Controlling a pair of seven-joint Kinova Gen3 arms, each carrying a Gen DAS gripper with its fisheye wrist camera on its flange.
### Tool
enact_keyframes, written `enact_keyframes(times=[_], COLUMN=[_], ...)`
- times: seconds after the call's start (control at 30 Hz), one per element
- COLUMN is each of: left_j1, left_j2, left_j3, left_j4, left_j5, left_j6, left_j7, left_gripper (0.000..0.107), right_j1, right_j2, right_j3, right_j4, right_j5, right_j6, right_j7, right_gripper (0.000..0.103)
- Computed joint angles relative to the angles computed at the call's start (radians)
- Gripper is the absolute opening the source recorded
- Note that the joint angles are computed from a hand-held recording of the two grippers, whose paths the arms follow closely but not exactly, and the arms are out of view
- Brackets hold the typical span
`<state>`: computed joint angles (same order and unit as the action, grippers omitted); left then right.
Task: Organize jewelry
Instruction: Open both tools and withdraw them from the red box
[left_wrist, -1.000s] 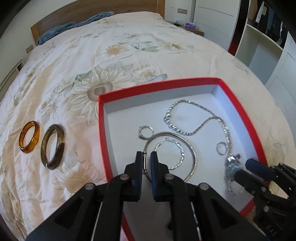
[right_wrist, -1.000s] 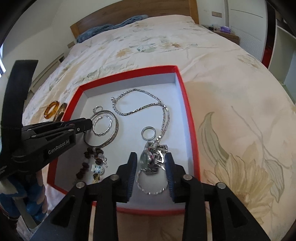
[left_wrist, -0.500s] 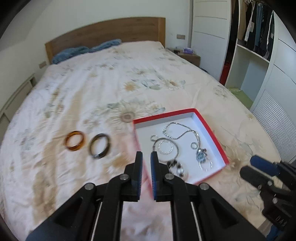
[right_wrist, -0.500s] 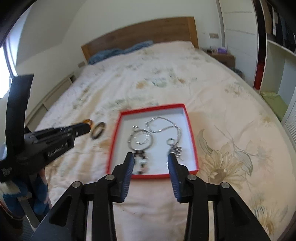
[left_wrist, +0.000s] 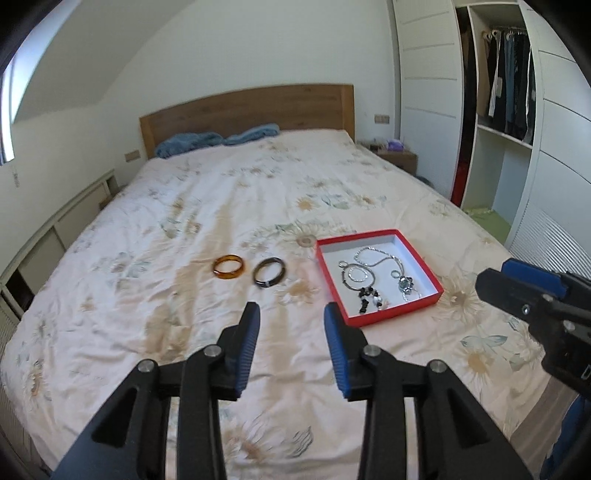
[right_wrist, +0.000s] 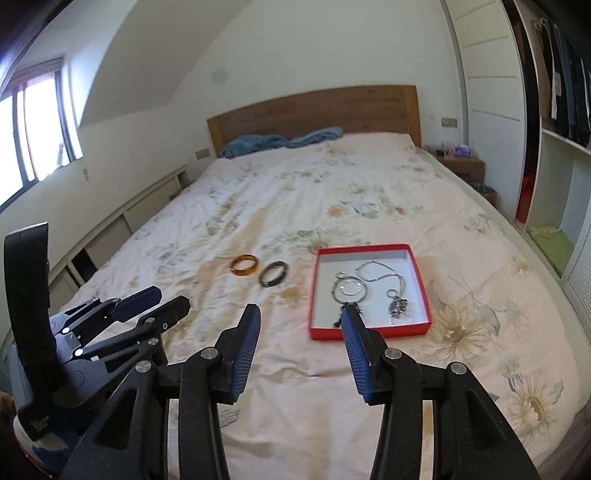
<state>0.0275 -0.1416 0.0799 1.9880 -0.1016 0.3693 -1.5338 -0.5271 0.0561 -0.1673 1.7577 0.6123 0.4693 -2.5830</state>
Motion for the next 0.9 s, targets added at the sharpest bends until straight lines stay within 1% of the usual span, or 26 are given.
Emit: enact_keyframes(times=[0.17, 0.37, 0.47, 0.53, 0.67, 0.73, 0.8, 0.9], left_j1=[-0.007, -0.01, -0.018, -0.01, -0.014, -0.027, -0.045, -0.074], left_j2=[-0.091, -0.154, -0.163, -0.159, -0.138, -0.117, -0.088, -0.025], left_j3=[-0.037, -0.074, -0.078, -0.099, -0.122, -0.119, -0.111, -0.103], left_j4=[0.063, 0.103, 0.115, 0.118, 0.119, 0.12, 0.113, 0.084], left_j5=[0.023, 0.068, 0.078, 0.095, 0.123, 0.129, 0.126, 0.117], left_j6=[-0.02, -0.033, -0.042, -0.045, -0.057, -0.071, -0.072, -0.044], left_j7=[-0.037, -0.083, -0.098, -0.115, -0.137, -0.138, -0.134, -0.121], left_gripper=[0.034, 0.034, 0.034, 0.034, 0.034, 0.034, 0.034, 0.034], right_j1=[-0.042, -0.069, -0.081, -0.09, -0.097, -0.097, -0.099, -0.085], right_j2=[-0.037, -0.049, -0.045, -0.042, -0.017, -0.002, 0.016, 0.054], right_j3=[-0.042, -0.09, -0.102, -0.106, -0.095, -0.081, -0.066, -0.038], right_j4=[0.028, 0.024, 0.015, 0.012, -0.003, -0.01, -0.022, -0.038], right_j5=[0.112, 0.196, 0.208, 0.221, 0.21, 0.189, 0.159, 0.082], right_j6=[0.03, 0.083, 0.102, 0.112, 0.105, 0.086, 0.072, 0.022], right_j7=[-0.145, -0.229, -0.235, -0.248, -0.237, -0.216, -0.185, -0.105], right_gripper=[0.046, 0.046, 0.047, 0.049, 0.049, 0.049, 0.049, 0.049])
